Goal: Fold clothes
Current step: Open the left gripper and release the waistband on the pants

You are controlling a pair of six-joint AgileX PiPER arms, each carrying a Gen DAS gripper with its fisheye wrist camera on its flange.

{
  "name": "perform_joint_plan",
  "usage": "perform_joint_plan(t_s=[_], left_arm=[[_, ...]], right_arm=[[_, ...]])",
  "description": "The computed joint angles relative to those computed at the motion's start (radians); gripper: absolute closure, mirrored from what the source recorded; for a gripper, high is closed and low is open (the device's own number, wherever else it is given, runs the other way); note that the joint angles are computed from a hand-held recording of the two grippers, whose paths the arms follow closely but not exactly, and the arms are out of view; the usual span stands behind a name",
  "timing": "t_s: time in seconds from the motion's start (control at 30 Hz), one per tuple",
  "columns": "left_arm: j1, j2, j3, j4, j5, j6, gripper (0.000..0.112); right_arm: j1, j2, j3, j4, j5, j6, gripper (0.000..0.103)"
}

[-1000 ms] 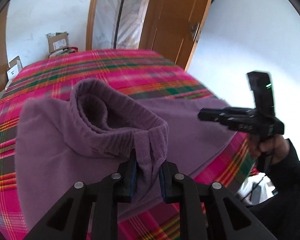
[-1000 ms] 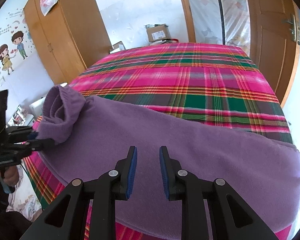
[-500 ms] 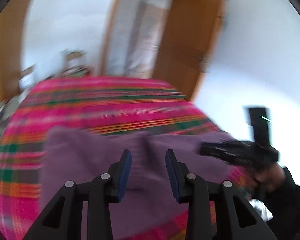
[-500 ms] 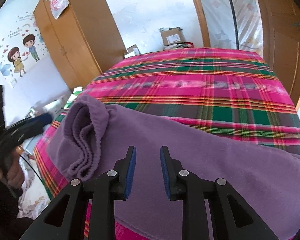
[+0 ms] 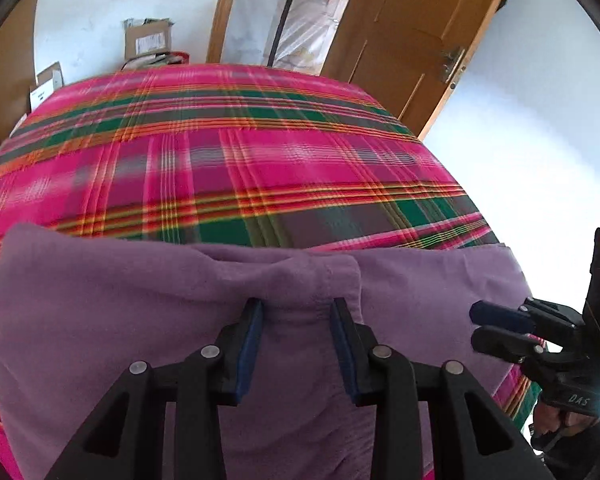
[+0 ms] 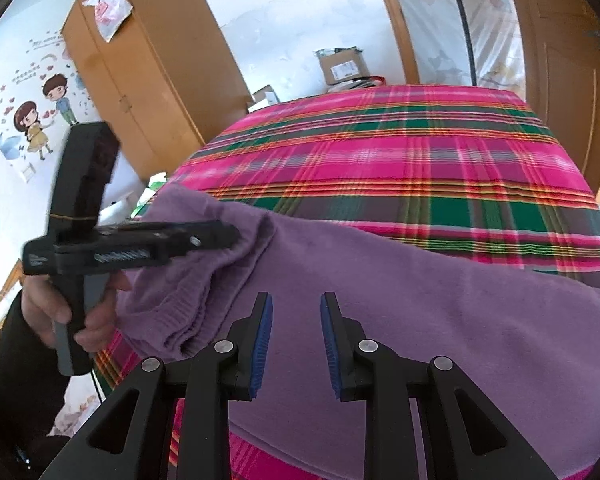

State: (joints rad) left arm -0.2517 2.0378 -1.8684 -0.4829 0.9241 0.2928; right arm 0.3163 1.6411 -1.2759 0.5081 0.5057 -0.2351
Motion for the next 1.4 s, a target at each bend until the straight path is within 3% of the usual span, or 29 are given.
perform_joint_plan(t_s=[0.1, 0.2, 0.3, 0.4, 0.5, 0.63, 0.8, 0.9, 0.97, 1.03, 1.13, 1.23, 1.4], left_arm=[[0.086, -0.115, 0.161, -0.173, -0.037, 0.130, 0.077], [0.152, -0.252, 0.334, -0.206, -0.140, 0.189, 0.077], [0.200, -0.327, 0.444, -0.149, -0.229, 0.169, 0.077], [0.223, -0.356, 0.479, -0.051, -0.253, 0.080, 0.077], [0.220, -0.354, 0.470, -0.022, -0.259, 0.059, 0.077], [0.193, -0.285, 0.346, 0.000, -0.240, 0.059, 0.077], [0.170, -0.040, 0.011, 0.120, -0.099, -0.056, 0.077], [0.208, 0.047, -0.057, 0.073, -0.060, -0.014, 0.092], [0.228, 0.032, -0.004, 0.012, -0.111, 0.072, 0.100], [0.250, 0.030, 0.015, -0.054, -0.116, 0.137, 0.103], [0.294, -0.007, 0.100, -0.183, -0.129, 0.250, 0.104], [0.292, -0.035, 0.154, -0.212, -0.174, 0.293, 0.104], [0.289, -0.010, 0.108, -0.181, -0.156, 0.252, 0.107]], right_arm=[[-0.001, -0.005, -0.010, -0.007, 0.005, 0.003, 0.077], [0.010, 0.024, -0.059, 0.013, 0.021, -0.026, 0.077], [0.045, 0.092, -0.169, 0.004, 0.049, -0.030, 0.077], [0.105, 0.200, -0.337, -0.074, 0.087, 0.006, 0.077], [0.150, 0.311, -0.503, -0.176, 0.139, 0.079, 0.078], [0.165, 0.476, -0.740, -0.300, 0.255, 0.225, 0.081], [0.146, 0.592, -0.912, -0.314, 0.358, 0.291, 0.084], [0.148, 0.636, -0.981, -0.327, 0.394, 0.302, 0.084], [0.143, 0.659, -1.013, -0.316, 0.408, 0.297, 0.084], [0.133, 0.657, -1.015, -0.284, 0.407, 0.282, 0.084], [0.126, 0.558, -0.852, -0.219, 0.302, 0.215, 0.083], [0.132, 0.454, -0.676, -0.177, 0.200, 0.136, 0.082], [0.136, 0.433, -0.607, -0.175, 0.179, 0.134, 0.082]])
